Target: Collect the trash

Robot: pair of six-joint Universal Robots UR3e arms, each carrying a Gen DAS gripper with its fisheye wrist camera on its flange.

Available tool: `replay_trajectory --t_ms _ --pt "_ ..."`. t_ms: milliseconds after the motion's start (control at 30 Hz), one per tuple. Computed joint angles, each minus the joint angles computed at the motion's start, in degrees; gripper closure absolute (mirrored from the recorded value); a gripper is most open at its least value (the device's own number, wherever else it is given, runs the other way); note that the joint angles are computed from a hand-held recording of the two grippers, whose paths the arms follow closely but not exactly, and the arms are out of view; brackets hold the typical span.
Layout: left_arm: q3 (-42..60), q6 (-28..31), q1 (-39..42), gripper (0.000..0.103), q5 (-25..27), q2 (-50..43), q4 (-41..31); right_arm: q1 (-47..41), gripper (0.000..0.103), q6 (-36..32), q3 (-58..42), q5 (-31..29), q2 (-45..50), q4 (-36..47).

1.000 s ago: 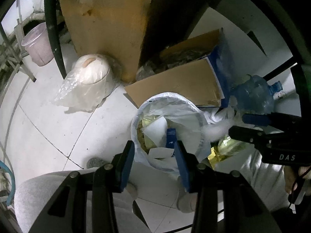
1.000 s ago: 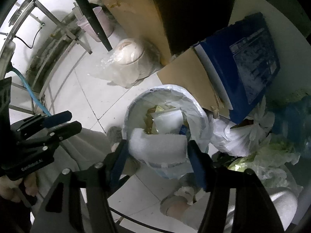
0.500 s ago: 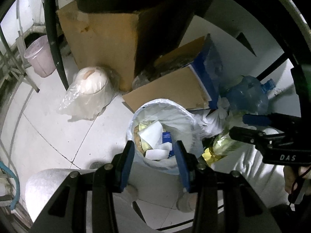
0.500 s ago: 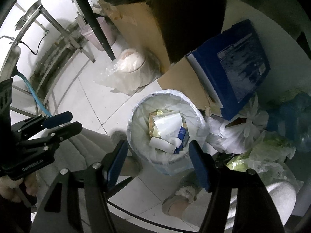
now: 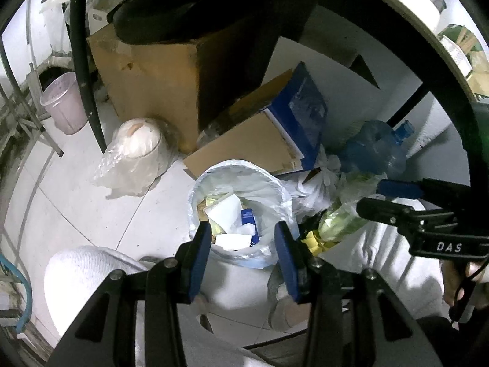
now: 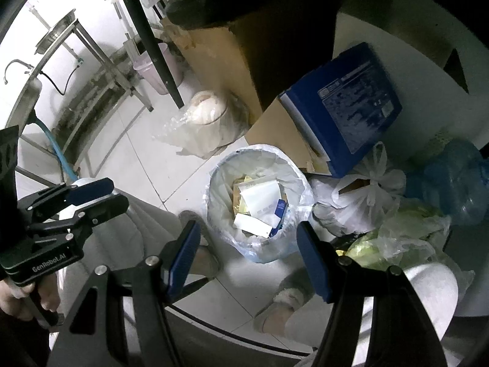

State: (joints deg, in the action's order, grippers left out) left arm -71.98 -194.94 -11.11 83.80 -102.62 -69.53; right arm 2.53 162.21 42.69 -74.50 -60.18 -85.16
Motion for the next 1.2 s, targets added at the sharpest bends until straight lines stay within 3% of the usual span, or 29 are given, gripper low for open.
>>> replay_trajectory --t_ms 367,667,933,1200 --pt "4.0 -2.4 -4.3 0.061 2.5 2.4 -2.8 -3.5 0.04 -2.2 7.6 2.3 -11.5 -0.2" --pt "15.5 -3.6 -8.1 0.045 6.8 0.6 -8.9 -7.5 0.04 -4.0 9.5 5.9 -19.3 1.1" --pt "25.8 -4.6 -11.9 0.022 12.0 -2.0 -9.9 -13.0 0.04 -7.0 4.0 10.9 -22.8 6.5" --pt "42.1 -4.7 -16.7 0.021 17.2 -8.5 -14.6 -20.3 0.04 -11.7 -4.1 16.4 -24.6 14.0"
